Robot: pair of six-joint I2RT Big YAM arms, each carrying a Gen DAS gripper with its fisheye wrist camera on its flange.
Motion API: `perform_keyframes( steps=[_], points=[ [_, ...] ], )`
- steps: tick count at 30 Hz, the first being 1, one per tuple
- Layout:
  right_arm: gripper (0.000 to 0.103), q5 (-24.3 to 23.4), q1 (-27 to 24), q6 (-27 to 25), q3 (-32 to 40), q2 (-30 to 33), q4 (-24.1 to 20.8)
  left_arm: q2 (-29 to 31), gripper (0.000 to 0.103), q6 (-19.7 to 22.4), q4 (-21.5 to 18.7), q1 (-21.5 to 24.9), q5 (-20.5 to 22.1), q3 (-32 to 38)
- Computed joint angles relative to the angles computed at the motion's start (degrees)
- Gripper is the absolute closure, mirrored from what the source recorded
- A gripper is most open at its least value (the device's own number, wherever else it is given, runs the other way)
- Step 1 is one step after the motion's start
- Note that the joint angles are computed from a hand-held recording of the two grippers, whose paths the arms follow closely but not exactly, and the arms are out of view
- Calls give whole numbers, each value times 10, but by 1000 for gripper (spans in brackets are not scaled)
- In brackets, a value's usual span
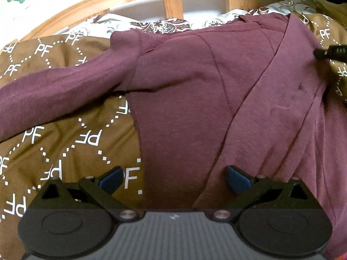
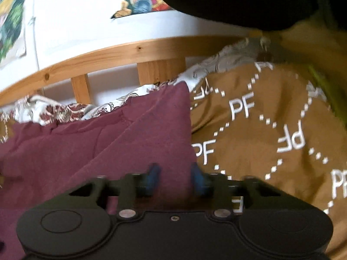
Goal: Fold small clothes
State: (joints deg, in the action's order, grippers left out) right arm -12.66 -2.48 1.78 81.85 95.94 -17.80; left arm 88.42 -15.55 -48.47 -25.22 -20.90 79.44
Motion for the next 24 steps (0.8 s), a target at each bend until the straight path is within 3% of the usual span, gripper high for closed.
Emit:
perform_keyframes(
  steps=[7, 10, 13, 16, 19, 20, 21, 24],
  points=[
    [92, 23, -6, 11, 5, 2, -4, 5, 0, 11, 26, -3, -3, -15],
    [89, 31, -1, 6, 0, -4, 3, 0, 1, 2, 18, -2, 2, -13],
    [78, 45, 1, 9, -17, -22, 12, -24, 1, -20, 11, 0, -3, -20],
    [64, 43, 3, 7, -43, -53, 8, -57, 1, -53, 15, 4, -49, -28],
    [40, 33, 12, -2, -76, -95, 13, -85, 1, -108, -16, 29, -94, -17],
    [27, 31, 17, -3, -85, -108, 13, -95, 1, -126, -30, 44, -98, -13],
    [17, 28, 23, -6, -92, -121, 11, -106, 1, -138, -39, 59, -94, -13],
    [7, 6, 41, 0, -106, -152, 2, -146, 1, -171, -76, 131, -47, -6]
  ],
)
